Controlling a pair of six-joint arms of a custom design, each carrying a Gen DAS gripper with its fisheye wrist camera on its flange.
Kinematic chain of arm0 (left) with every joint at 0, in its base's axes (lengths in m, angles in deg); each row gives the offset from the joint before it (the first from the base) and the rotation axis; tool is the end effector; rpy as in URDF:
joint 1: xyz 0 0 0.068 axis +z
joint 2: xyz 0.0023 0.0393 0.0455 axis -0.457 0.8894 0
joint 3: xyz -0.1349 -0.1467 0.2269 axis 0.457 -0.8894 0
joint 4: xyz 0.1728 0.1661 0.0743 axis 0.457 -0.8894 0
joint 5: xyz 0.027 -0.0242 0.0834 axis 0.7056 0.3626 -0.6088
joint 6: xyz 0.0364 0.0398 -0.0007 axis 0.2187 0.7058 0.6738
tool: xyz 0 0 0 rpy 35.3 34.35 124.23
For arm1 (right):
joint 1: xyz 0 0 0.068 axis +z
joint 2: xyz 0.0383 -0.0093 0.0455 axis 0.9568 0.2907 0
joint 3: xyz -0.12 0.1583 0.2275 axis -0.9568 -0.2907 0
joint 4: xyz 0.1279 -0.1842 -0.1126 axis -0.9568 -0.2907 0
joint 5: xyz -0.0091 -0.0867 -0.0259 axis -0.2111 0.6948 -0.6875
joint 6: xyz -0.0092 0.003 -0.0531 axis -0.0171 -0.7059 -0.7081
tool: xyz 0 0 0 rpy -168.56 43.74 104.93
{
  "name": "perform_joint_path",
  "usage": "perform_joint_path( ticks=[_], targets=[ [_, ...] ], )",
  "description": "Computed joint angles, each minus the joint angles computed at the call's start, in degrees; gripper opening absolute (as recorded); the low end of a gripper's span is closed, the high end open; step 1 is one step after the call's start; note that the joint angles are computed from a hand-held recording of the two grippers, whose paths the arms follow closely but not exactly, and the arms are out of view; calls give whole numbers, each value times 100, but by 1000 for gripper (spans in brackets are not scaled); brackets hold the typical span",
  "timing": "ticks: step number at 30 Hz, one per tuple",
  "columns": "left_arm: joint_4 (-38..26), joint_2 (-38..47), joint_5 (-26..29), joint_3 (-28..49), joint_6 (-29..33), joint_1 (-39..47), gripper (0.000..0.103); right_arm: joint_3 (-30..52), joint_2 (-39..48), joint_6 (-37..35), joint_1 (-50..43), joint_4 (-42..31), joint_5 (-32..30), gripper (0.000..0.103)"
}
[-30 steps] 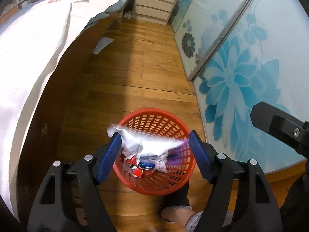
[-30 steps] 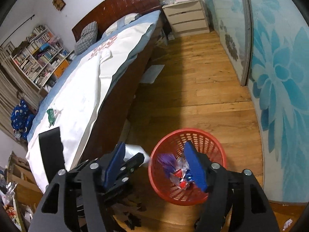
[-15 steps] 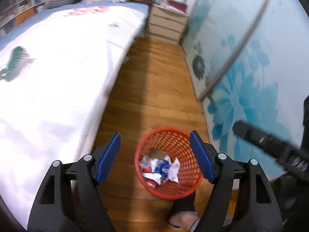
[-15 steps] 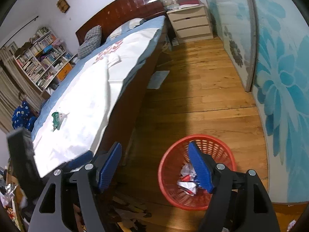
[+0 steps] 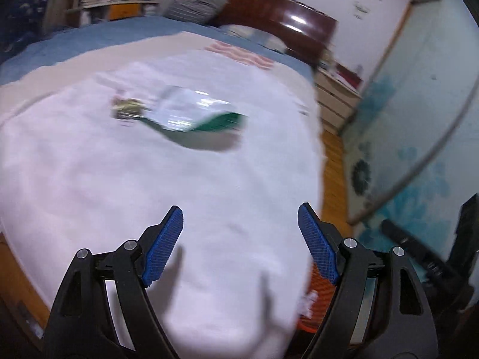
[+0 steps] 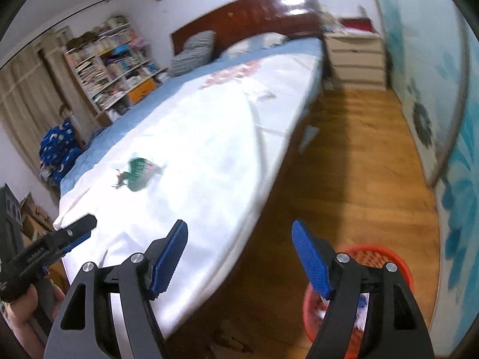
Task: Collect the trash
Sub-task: 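Move both tools back over the remaining trash on the bed, then grasp the silver foil with green label using the right tool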
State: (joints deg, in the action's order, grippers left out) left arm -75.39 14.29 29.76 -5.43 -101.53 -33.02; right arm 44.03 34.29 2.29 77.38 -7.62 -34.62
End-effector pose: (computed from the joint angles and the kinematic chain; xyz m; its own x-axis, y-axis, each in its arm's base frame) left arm 0.2156 -0.0207 0.2978 -0.6349 -0.3881 -0.6681 -0.2370 0.9208 -0.3096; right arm 0.2983 0.0356 0.2565 -0.7186 0.0071 -0.6954 -0.2875 0.9074 0.3064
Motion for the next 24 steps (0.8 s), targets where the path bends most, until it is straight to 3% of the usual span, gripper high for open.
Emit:
perform_joint_path(
  ticks=[7,13,17,20,24],
  targets=[
    [-50,-15,726,-143,788,1682,79,549,800,679,1176,776,258,80],
    [13,2,1340,-261,1124,2787,79,1822,2287,1357,1954,1152,263,81],
    [122,220,1435,-192,1361,3042,79,3028,3180,1547,2365,832,344,84],
    [121,257,1525,-174,1492,3215,79,4253,3977,1679,2600,97,731,89],
    [122,373,1635,-116,1529,3352,79,5293,4788,1805,2761,-572,645,82]
  ],
)
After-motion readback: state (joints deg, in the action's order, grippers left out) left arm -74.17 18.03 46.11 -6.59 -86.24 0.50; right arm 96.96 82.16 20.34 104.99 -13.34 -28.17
